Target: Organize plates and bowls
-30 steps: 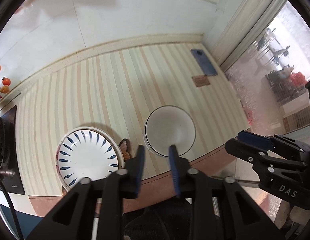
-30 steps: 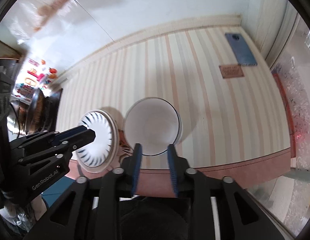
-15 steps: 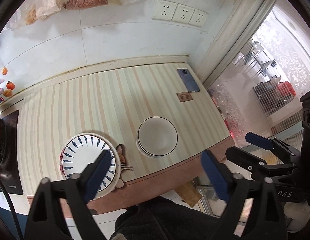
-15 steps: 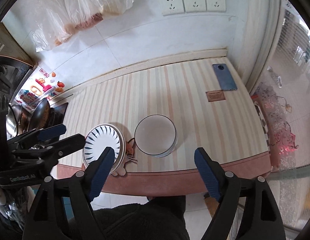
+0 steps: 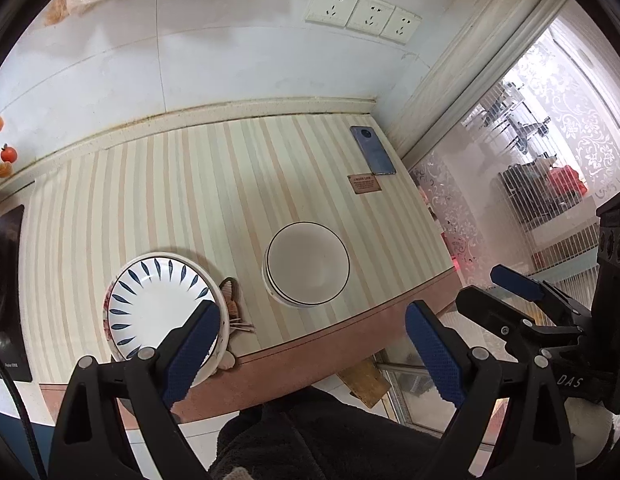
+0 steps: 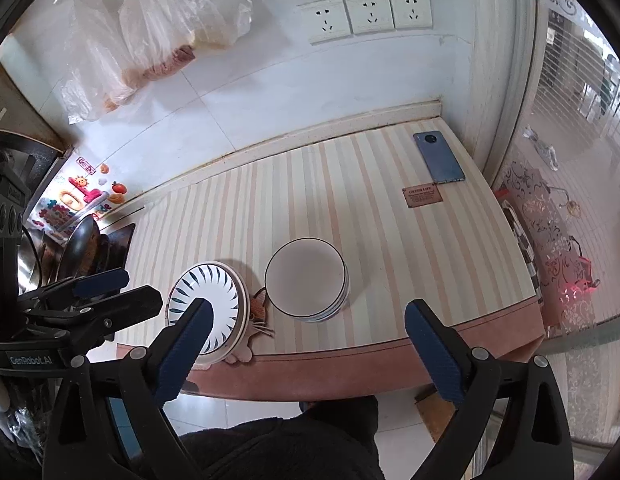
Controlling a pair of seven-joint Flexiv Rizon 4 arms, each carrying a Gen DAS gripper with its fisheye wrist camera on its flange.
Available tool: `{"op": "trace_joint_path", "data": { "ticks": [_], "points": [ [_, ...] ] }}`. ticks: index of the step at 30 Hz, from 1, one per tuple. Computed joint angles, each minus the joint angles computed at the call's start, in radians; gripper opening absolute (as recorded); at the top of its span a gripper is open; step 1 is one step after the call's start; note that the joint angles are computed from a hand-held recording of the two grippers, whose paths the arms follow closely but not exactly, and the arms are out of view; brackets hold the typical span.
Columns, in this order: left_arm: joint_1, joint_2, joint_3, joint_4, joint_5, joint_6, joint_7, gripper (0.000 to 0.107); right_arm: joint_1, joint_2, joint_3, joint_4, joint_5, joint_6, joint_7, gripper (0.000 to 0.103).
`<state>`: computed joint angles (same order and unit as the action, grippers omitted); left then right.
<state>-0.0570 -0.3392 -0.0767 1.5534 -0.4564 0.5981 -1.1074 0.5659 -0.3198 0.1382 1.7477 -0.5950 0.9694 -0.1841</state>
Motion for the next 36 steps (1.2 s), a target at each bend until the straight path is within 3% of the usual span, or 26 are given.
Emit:
{"op": "trace_joint_path", "data": {
  "ticks": [3,9,14,21,27,28,33,36],
  "points": [
    [-0.003,-0.031,0.001,-0.019,0.018,0.002,-0.013,0.095,-0.010,-0.017,-0.001,-0.002,0.017,0.007,-0.011,0.099],
    [-0.010,-0.151,-0.001,-0.113,0.073,-0.033,-0.061,0.095,-0.073,-0.117,0.030,-0.035,0.194,0.115,-0.146,0.099],
    [-0.005,-0.303,-0.017,-0.269,0.089,-0.171,-0.110,0.095,-0.143,-0.252,0.089,-0.099,0.377,0.232,-0.304,0.099],
    [-0.029,-0.510,-0.014,-0.524,0.144,-0.324,-0.181,0.095,-0.219,-0.426,0.171,-0.215,0.580,0.272,-0.477,0.099],
    [-0.010,-0.655,-0.041,-0.690,0.094,-0.459,-0.271,0.094,-0.269,-0.545,0.242,-0.315,0.684,0.285,-0.595,0.093],
    [-0.002,-0.669,-0.055,-0.695,0.074,-0.464,-0.272,0.093,-0.272,-0.557,0.248,-0.327,0.696,0.286,-0.610,0.092],
    [0.004,-0.713,-0.069,-0.741,0.046,-0.529,-0.285,0.054,-0.293,-0.630,0.285,-0.419,0.753,0.240,-0.679,0.069],
    [0.009,-0.704,-0.070,-0.720,0.038,-0.510,-0.277,0.054,-0.293,-0.664,0.288,-0.474,0.781,0.191,-0.711,0.064]
  ]
}}
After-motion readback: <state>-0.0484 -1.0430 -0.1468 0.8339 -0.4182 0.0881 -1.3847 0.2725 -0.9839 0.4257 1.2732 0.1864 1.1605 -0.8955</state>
